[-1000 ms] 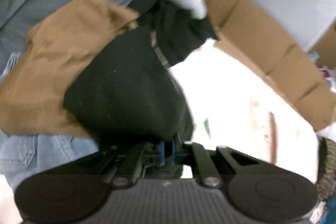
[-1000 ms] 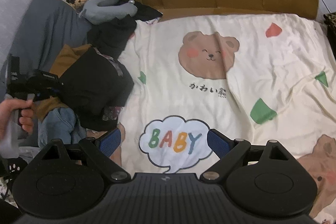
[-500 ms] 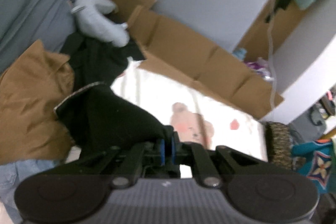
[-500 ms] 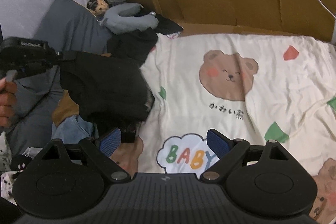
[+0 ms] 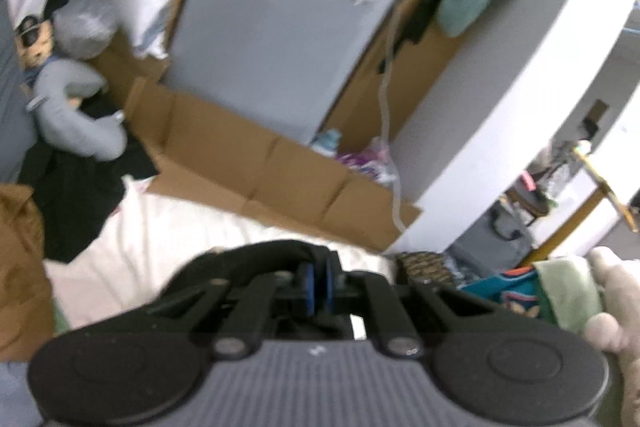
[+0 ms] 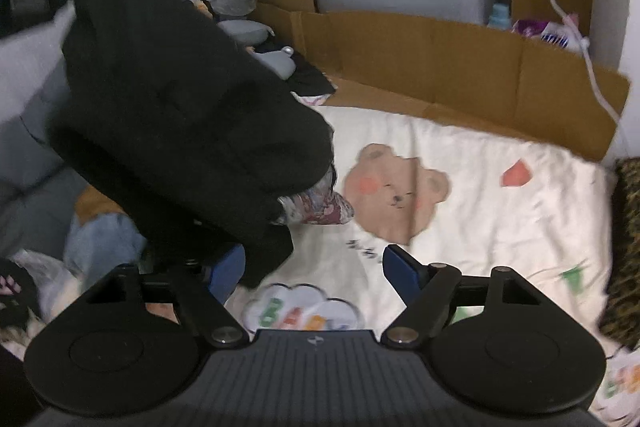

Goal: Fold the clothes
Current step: 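Grasp the garment's knit waistband with the right tool while the left tool holds it up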

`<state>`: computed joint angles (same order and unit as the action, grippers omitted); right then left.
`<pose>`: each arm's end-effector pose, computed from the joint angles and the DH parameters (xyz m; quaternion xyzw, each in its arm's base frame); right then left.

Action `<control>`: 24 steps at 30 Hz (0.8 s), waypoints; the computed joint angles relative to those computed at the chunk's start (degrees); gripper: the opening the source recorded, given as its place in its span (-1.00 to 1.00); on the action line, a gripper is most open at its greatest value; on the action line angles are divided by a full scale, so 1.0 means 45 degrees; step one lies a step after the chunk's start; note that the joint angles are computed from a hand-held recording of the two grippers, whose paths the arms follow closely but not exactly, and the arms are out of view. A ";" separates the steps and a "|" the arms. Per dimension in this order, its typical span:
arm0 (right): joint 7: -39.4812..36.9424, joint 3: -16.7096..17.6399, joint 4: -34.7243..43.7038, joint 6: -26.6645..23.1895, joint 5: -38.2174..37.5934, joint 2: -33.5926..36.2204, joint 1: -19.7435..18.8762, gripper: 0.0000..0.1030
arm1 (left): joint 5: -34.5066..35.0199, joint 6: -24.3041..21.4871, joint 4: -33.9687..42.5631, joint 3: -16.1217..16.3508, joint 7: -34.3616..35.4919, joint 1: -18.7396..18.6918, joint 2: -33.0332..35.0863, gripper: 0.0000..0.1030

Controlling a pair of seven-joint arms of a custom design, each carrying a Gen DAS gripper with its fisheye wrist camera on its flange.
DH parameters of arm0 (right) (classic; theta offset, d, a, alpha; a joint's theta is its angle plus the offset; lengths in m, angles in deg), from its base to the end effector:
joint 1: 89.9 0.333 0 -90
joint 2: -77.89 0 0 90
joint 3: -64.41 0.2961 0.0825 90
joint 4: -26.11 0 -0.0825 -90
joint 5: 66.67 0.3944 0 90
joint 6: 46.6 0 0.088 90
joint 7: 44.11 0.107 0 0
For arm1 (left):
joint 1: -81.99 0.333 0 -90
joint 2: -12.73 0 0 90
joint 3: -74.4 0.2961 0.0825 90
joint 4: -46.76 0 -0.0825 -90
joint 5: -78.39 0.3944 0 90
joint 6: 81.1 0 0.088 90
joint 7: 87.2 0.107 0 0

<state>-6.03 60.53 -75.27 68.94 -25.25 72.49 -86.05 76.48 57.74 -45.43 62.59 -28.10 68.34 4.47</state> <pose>0.5755 0.0368 0.6198 -0.8388 0.3918 -0.0379 0.3762 0.5024 -0.2523 0.7702 -0.6572 0.5973 -0.4406 0.1311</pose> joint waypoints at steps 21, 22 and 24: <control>-0.5250 -0.0411 0.1479 0.1595 0.1639 0.0178 -0.0158 -0.40 | -0.1007 -0.1105 0.4920 -0.0951 0.2395 -0.1079 0.3108 -0.89; -0.5217 -0.0420 0.1753 0.1353 0.1560 0.0348 -0.0231 -0.55 | -0.1003 -0.1143 0.5027 -0.0978 0.2414 -0.1113 0.3225 -0.89; -0.4989 -0.0423 0.2254 0.0820 0.1274 0.0718 -0.0428 -0.63 | -0.1010 -0.1274 0.5209 -0.1017 0.2499 -0.1159 0.3478 -0.89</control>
<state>-28.48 58.63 -65.13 72.62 -19.52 75.72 -87.97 71.93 52.01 -21.99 58.01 -16.85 63.13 20.12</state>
